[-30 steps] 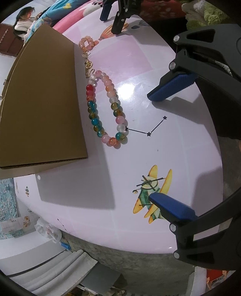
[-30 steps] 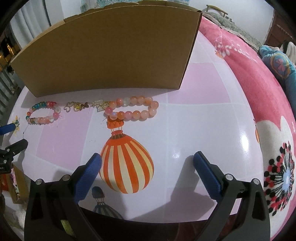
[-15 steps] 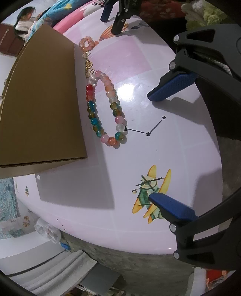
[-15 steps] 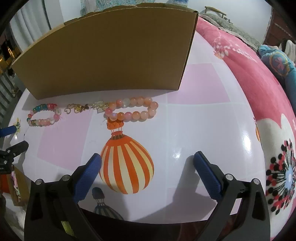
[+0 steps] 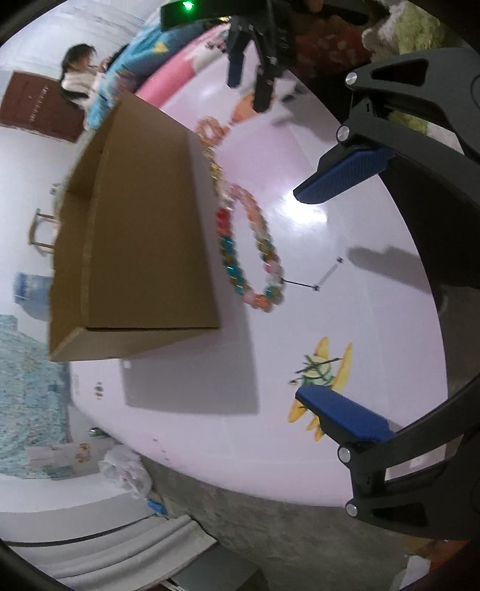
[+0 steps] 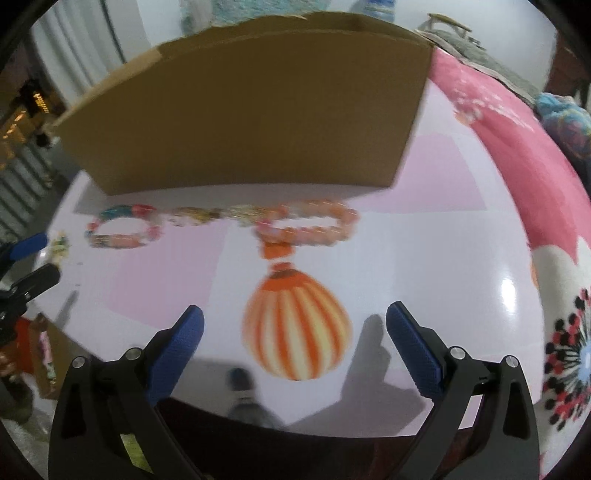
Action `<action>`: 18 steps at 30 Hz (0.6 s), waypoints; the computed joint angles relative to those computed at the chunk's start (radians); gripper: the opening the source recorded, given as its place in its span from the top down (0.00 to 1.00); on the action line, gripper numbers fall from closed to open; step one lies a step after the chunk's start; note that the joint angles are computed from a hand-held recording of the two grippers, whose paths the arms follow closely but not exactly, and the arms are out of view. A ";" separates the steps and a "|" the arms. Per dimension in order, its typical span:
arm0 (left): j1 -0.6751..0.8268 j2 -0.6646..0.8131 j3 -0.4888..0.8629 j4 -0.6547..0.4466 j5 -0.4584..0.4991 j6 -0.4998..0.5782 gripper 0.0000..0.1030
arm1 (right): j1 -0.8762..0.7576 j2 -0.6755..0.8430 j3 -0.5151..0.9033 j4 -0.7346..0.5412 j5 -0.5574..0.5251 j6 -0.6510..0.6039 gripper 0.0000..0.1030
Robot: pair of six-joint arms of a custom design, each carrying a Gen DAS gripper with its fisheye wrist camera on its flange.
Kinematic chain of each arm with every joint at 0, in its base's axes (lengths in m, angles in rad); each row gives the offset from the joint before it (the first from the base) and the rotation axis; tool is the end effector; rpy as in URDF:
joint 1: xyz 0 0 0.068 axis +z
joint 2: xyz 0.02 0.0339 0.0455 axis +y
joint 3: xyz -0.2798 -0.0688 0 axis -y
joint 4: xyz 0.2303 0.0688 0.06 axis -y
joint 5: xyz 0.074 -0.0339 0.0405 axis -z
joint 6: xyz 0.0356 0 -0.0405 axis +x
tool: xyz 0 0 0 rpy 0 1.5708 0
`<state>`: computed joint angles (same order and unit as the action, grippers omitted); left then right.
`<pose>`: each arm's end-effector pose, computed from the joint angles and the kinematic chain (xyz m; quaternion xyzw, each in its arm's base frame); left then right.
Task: Organize jewelry
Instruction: 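Lower both grippers toward the multicolour glass-bead bracelet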
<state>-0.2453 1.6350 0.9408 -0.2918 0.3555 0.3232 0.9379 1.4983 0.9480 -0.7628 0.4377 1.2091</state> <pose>0.3002 -0.0879 0.2020 0.3132 0.8904 -0.1581 0.2901 0.1627 0.1963 0.2205 0.1585 0.9554 0.0075 0.2491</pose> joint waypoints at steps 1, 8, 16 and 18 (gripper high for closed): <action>0.000 -0.003 -0.001 0.007 0.006 -0.003 0.08 | 0.012 -0.004 0.004 0.024 0.010 -0.012 0.06; -0.022 0.022 0.010 0.060 -0.008 -0.057 0.25 | 0.012 -0.042 -0.036 0.266 -0.037 -0.093 0.17; -0.036 0.150 0.123 0.037 -0.035 -0.134 0.48 | -0.016 -0.021 -0.060 0.400 -0.115 -0.100 0.38; -0.061 0.177 0.135 0.047 -0.085 -0.129 0.53 | -0.022 -0.017 -0.059 0.404 -0.118 -0.099 0.43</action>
